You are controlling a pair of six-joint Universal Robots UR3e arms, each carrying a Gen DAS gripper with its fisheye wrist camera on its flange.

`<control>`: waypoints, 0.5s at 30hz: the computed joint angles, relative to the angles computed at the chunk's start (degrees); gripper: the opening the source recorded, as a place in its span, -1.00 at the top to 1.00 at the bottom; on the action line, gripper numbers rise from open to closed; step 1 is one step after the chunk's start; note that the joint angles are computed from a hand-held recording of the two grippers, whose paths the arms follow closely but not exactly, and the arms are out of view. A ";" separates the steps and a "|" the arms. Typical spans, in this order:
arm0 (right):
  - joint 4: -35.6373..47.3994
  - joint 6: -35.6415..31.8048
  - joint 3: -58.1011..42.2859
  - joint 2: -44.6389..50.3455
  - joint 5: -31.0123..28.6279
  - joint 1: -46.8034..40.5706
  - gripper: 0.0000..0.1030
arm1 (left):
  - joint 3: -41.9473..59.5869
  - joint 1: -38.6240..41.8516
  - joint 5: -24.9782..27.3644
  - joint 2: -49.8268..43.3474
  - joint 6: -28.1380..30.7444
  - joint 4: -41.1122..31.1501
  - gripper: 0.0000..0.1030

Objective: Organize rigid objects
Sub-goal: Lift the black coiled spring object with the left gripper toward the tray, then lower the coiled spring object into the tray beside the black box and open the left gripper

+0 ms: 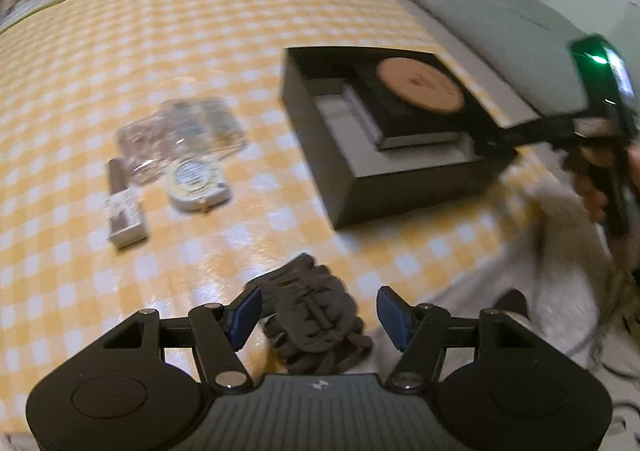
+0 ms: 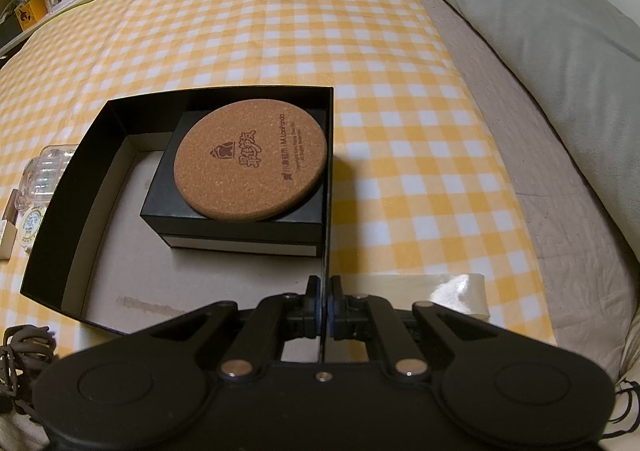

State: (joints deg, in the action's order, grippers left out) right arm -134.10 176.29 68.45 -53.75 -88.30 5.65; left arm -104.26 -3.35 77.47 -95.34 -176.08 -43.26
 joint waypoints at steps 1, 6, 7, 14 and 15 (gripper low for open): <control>0.04 -0.06 -0.08 0.08 -0.07 0.02 0.92 | 0.54 -1.10 2.08 -1.03 -2.22 0.36 -0.25; 0.16 -0.11 -0.30 0.21 -0.14 0.10 0.92 | 2.35 -4.44 7.95 -4.46 -10.27 0.58 -0.24; 0.16 -0.11 -0.30 0.21 -0.14 0.10 0.92 | 2.63 -5.06 8.90 -4.94 -11.66 0.54 -0.24; 0.14 -0.02 -0.28 0.21 -0.23 0.17 0.92 | 1.48 -8.46 12.83 -5.25 -12.28 3.80 -0.05; 0.11 -0.02 -0.27 0.24 -0.22 0.16 0.92 | 1.12 -8.26 12.60 -5.08 -12.00 4.21 -0.03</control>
